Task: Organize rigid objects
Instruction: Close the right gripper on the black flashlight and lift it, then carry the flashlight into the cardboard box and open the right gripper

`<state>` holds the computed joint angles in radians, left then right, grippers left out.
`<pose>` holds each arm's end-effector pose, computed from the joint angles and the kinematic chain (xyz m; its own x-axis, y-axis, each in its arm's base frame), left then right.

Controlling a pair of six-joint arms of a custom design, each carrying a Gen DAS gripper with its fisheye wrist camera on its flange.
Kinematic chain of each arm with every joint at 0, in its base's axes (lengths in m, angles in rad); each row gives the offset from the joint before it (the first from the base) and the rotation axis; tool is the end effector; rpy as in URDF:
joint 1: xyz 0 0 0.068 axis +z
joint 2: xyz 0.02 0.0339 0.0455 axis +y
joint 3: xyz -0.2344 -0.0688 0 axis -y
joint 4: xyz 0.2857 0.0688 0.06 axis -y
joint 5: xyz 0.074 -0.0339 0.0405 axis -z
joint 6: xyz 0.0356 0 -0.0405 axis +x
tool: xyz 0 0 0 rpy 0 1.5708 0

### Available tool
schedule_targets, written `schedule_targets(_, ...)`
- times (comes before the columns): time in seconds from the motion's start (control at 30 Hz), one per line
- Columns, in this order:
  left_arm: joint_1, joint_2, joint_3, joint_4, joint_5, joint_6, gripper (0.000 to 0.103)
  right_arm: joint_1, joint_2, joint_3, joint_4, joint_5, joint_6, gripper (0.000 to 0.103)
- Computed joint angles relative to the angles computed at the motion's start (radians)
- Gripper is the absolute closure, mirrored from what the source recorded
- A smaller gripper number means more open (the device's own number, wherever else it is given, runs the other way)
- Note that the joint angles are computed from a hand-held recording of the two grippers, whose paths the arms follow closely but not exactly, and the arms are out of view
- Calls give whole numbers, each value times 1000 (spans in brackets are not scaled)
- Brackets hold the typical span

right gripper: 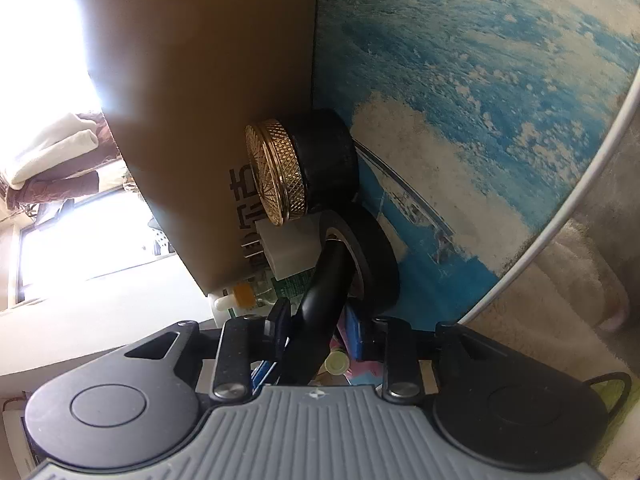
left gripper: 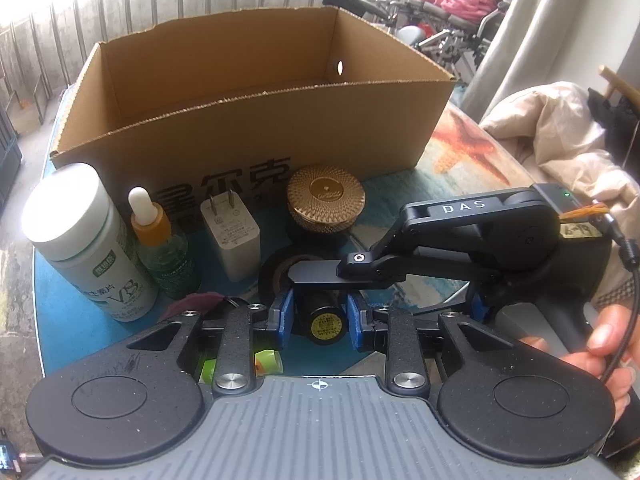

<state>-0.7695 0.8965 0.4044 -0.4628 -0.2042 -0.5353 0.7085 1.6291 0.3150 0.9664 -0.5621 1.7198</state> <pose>0.1607 -0.1456 0.1256 -0.8089 0.0881 -0.5813 0.2146 0.9648 -0.1523 0.1867 0.1850 0.0509 -0.8823 0.3459 0.3192 0.3941 0.1723 0.9028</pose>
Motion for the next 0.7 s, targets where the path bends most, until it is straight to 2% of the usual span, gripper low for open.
schedule_targets(0.2,-22,19,20,-26,-17,-16,77,11,2,5,3,11,-19,73)
schedule_targets(0.43,-74,-34,17,-73,-64,-50,79,26,-107,-28,-75,28,-88,76)
schedule_targets(0.7,-165,-174,8,-142,-152,-98,79,54,-427,-77,-351,84,-249,76)
